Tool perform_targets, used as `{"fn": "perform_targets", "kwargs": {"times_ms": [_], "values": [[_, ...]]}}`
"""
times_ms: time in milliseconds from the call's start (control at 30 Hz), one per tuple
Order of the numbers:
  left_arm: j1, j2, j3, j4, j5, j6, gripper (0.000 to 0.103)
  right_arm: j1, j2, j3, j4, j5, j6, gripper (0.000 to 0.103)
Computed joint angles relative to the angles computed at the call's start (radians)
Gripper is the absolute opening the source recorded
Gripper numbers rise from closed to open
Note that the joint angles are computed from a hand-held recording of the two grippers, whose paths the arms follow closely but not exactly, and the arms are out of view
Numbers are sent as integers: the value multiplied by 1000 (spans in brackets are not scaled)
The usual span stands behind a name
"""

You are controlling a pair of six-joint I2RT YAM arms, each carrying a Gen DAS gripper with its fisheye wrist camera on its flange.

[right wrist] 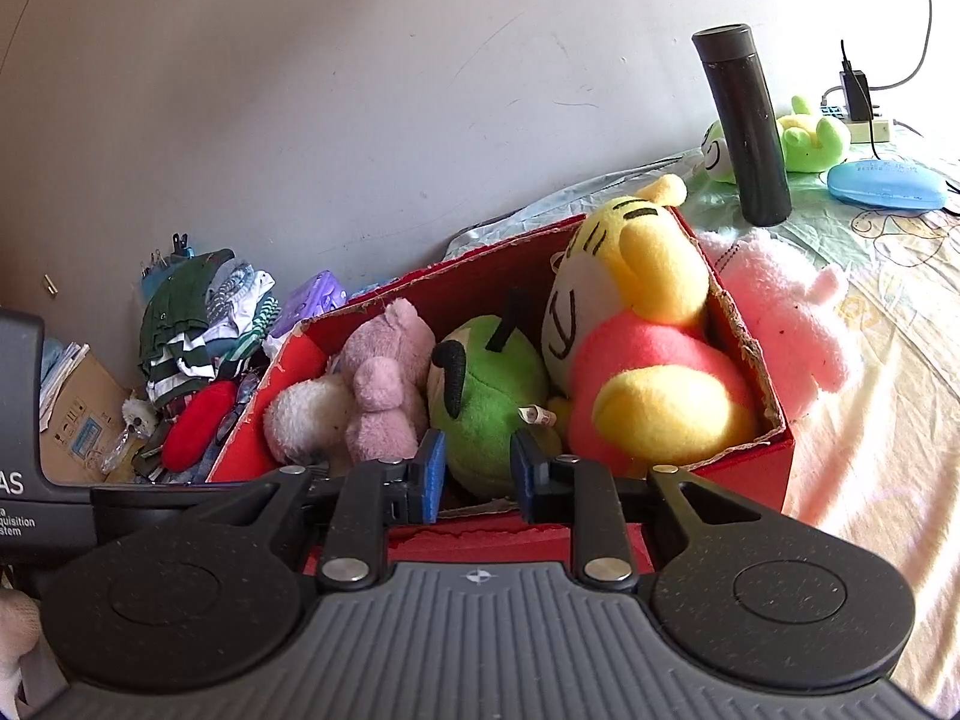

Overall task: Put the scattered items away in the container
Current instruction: 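Open both grippers and release the teddy bear in the box, then withdraw both grippers from the box toward the white bunny plush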

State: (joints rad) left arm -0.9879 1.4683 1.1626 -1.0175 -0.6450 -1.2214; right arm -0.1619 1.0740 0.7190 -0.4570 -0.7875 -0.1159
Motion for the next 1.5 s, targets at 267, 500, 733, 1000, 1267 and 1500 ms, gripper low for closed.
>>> {"fn": "perform_targets", "kwargs": {"times_ms": [267, 500, 733, 1000, 1267, 1500], "values": [[-4, 36, 38, -43, -8, -30, 101, 5, -10, -8, 6, 7, -28, 24], [-6, 78, 79, -84, -13, -61, 102, -10, -4, -7, 0, -21, -38, 24], [-14, 91, 82, -87, -32, -81, 102, -17, -10, -20, 17, -35, -43, 23], [-47, 69, 107, -140, -70, -148, 102, -38, 27, 13, -27, -73, -81, 24], [-102, 232, 344, -340, -120, -268, 102, -152, 109, 97, -111, -214, -212, 27], [-121, 420, 631, -473, -117, -332, 102, -310, 299, 294, -396, -340, -548, 26]]}}
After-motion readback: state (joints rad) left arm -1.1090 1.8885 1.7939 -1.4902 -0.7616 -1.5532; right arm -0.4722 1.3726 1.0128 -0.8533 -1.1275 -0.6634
